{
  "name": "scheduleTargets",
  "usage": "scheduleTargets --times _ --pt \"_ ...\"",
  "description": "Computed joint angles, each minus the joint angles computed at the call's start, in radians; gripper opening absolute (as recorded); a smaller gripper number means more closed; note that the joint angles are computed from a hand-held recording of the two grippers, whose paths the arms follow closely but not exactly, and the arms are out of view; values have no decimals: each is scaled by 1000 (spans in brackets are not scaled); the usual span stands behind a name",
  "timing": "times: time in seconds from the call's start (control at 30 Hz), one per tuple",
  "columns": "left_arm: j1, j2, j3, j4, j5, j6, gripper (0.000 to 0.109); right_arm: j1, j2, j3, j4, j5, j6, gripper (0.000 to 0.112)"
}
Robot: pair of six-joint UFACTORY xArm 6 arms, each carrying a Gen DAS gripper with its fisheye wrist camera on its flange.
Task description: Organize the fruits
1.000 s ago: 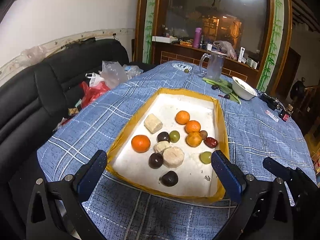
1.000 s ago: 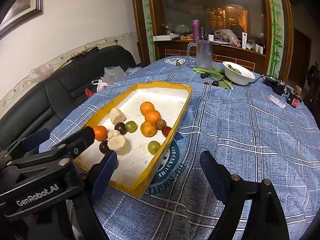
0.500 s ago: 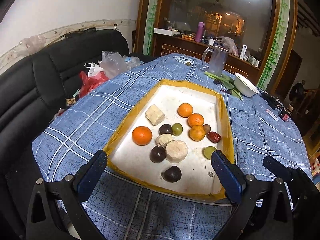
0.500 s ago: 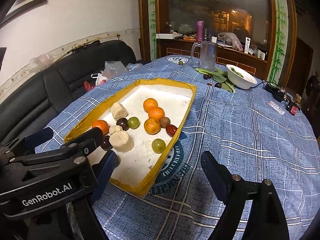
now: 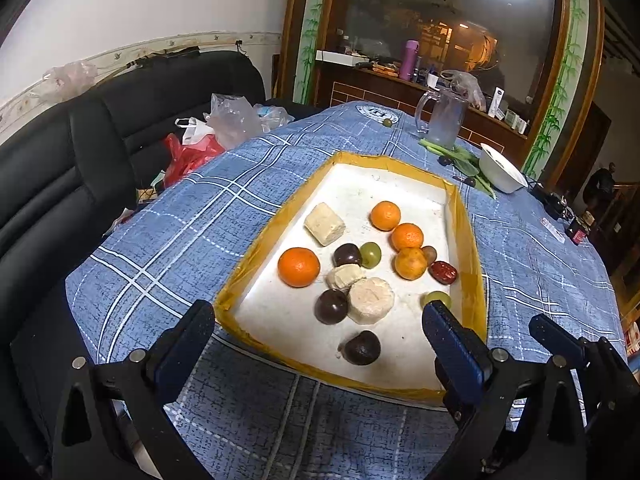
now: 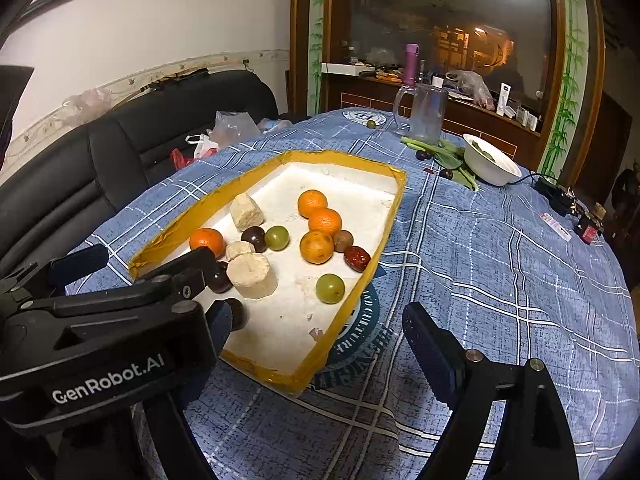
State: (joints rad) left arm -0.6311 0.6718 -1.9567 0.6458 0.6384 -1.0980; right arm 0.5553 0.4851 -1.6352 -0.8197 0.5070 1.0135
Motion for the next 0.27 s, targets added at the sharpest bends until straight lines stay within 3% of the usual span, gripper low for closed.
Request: scheduleTargets --times 0.27 --pt "-1 -9 6 -10 16 19 103 14 38 -48 56 3 -72 91"
